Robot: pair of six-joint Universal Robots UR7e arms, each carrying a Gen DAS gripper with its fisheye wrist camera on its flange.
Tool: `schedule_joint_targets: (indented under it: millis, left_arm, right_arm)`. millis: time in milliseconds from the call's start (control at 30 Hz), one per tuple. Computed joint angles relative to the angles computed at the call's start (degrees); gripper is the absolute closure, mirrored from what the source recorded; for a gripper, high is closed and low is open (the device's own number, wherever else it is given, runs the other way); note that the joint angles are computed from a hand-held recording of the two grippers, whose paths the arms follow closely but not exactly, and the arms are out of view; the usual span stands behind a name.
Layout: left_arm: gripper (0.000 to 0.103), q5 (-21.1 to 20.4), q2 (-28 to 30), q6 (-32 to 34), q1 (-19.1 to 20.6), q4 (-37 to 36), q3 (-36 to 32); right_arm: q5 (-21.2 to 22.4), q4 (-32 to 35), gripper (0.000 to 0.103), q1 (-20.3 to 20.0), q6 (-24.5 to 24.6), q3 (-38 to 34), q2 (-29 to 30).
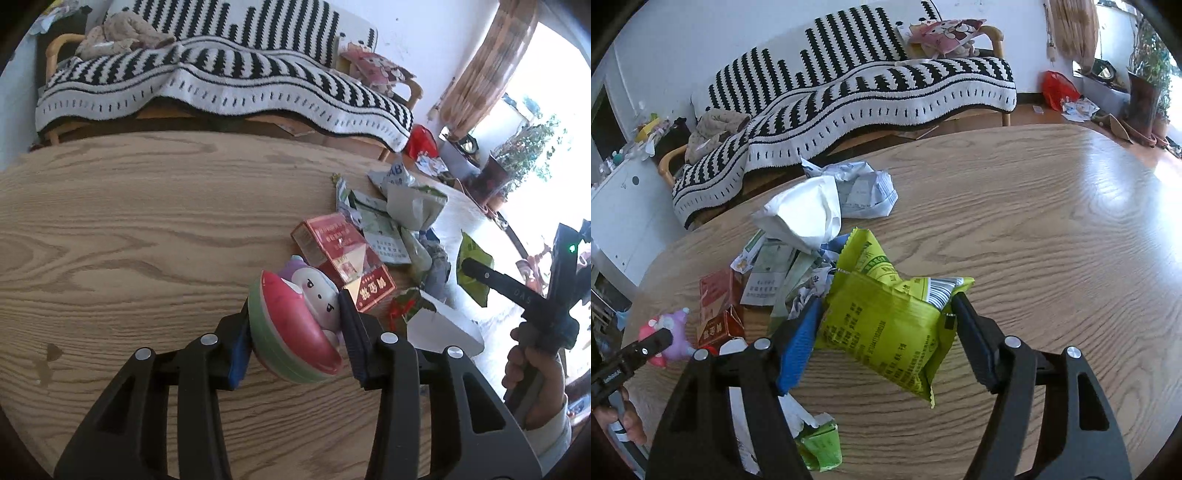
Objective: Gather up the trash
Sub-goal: 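Carry ball and snack bag to the bin and open both tools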
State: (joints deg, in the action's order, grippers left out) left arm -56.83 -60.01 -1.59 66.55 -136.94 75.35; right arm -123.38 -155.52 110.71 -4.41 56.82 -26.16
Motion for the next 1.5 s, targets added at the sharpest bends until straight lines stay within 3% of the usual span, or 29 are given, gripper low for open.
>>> schedule_joint_targets:
  millis: [167, 267, 367, 667, 833, 1000, 1133, 1233, 1367, 1500]
  left_arm:
    - [0.061, 1.47, -1.05, 0.49, -1.30, -0.63, 0.61]
    - [0.061, 3.23, -2.31, 3.09, -4.02, -3.29, 2.47]
    - [0.061, 3.44, -3.68, 5.07, -7.70, -5.46, 5.15]
    - [0.061, -3.48, -4.42, 3.27, -18.32, -3.63, 12.92]
    - [0.061, -10.01, -2.59, 0.93, -22.71, -0.58, 15.48]
    - [0.061, -13.96, 1.53, 1.71, -26.70, 2.72, 16.75]
    - [0.061, -19.09, 5.76, 0.64, -28.12, 4.89, 17.28]
    - [0.061, -19.96, 8.30, -1.21, -28.76, 4.09, 19.71]
    - [0.061, -22.96, 11.23, -3.89, -28.26, 3.90, 23.41]
    - [0.061, -23.76, 12.29, -4.60, -28.12, 4.96, 24.42]
  right_arm:
    - [0.89, -1.37, 0.033, 0.25, 0.75, 0.96, -0.98]
    - [2.39, -4.04, 0.034, 0.95, 1.32, 3.43, -3.25]
    - [1.05, -8.05, 0.034, 2.35, -0.39, 8.99, -7.48]
    - [-8.21, -19.12, 0.034, 4.11, -1.49, 33.94, -28.43]
    - [-13.27, -21.12, 0.034, 3.13, 1.51, 49.79, -42.84]
    - [-16.64, -18.74, 0.034, -0.30, 8.23, 62.58, -56.21]
    - [-15.43, -14.62, 0.034, -4.27, 12.13, 69.19, -63.59]
    - [-11.73, -11.71, 0.034, -8.60, 15.56, 73.68, -67.69]
    - [-7.15, -9.40, 0.034, -13.72, 18.62, 78.49, -70.66]
    - [-6.31, -8.98, 0.034, -14.99, 19.14, 80.10, -72.25]
